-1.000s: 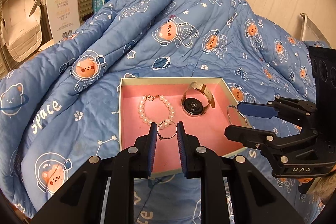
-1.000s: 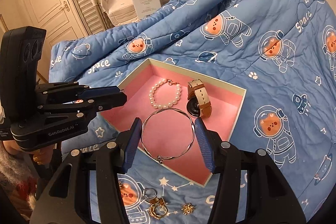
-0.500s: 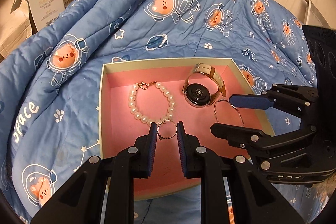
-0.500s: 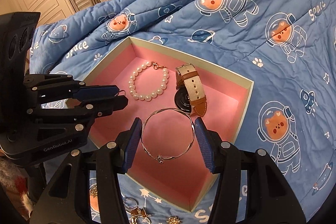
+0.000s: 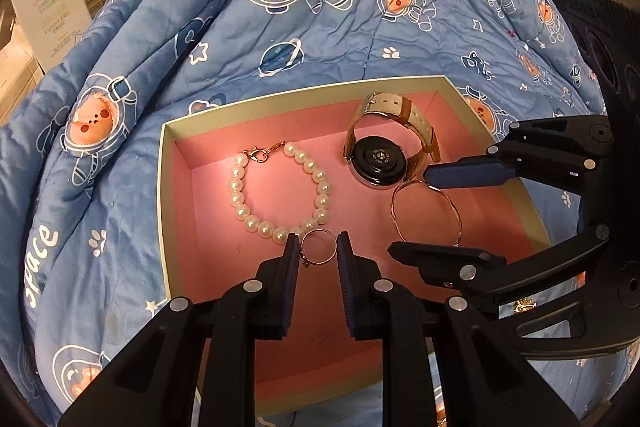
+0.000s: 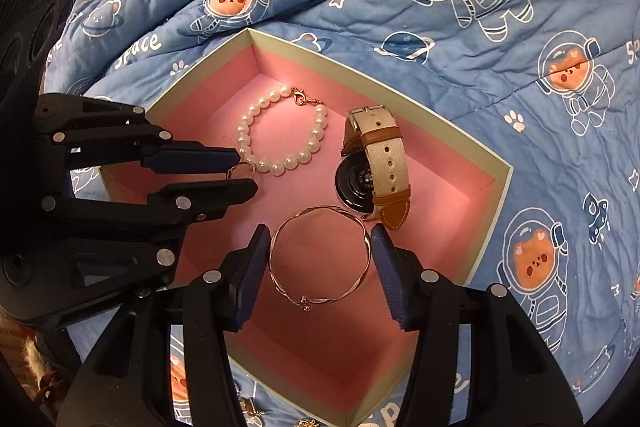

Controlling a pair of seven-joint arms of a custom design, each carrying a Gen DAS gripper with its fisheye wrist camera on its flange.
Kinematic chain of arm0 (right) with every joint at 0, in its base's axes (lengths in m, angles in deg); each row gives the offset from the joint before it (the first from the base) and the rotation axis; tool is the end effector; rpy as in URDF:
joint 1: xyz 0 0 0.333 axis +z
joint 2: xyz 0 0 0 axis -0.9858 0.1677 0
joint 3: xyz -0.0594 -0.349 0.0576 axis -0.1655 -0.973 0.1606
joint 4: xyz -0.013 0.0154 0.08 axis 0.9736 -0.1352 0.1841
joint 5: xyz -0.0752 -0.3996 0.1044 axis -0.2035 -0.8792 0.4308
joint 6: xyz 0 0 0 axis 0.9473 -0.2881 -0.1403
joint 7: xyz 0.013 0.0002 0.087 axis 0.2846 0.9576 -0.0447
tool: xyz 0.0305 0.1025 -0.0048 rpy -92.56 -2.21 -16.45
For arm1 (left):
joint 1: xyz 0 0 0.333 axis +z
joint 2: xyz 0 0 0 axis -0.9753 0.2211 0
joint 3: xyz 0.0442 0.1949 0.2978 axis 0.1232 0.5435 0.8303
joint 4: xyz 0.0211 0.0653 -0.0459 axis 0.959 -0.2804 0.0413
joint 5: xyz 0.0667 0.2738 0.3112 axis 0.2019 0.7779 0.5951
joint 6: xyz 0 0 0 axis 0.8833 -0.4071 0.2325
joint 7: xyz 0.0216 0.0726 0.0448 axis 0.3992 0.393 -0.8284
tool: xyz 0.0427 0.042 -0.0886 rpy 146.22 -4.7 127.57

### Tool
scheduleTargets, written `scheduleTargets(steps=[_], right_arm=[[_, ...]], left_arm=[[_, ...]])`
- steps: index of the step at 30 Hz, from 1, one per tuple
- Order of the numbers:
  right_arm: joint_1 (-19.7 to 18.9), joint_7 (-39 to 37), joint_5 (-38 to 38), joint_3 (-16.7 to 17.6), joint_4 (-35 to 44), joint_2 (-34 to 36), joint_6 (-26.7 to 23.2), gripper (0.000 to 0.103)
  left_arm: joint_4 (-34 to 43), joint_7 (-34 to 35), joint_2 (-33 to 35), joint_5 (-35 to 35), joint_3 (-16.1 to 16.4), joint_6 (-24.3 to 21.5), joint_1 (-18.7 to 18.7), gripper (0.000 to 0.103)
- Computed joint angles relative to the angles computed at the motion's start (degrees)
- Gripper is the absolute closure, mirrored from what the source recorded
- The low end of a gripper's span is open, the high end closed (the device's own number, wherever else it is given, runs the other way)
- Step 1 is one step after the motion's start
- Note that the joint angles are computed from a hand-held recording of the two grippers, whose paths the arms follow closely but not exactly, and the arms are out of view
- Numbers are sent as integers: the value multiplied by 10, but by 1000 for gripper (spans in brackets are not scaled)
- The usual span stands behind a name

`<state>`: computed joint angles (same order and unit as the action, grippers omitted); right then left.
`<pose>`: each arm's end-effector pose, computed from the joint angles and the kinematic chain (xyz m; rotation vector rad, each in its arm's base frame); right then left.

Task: Organize jewelry
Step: 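Lower the bangle into the box with right tool while left tool drops the ring, then grasp the gold star charm with left tool while right tool reaches the earrings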

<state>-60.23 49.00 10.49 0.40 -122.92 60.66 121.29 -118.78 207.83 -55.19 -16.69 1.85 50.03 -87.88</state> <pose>0.4059 0.2553 0.5048 -1.9286 1.9363 -0.3785 0.4526 -0.1147 0.5077 -0.8680 2.8022 -0.7410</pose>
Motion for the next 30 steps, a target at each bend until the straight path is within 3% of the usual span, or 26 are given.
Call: scheduleTargets(steps=[5, 10, 17, 21, 30], right_arm=[[0, -3, -4, 0, 0, 3, 3, 50], [-4, 11, -10, 3, -5, -1, 16, 45], [-24, 71, -37, 24, -38, -49, 62, 44], [-42, 120, -71, 56, -58, -90, 78, 44], [-50, 221, -89, 101, -111, -182, 79, 44]], left_arm=[[-3, 2, 0, 4, -4, 19, -5, 83], [-9, 3, -6, 1, -1, 40, -6, 74], [-16, 10, -36, -57, 31, 51, -11, 44], [-36, 18, -67, -94, 51, 45, -7, 26], [-128, 70, -166, -117, 88, 59, -7, 20]])
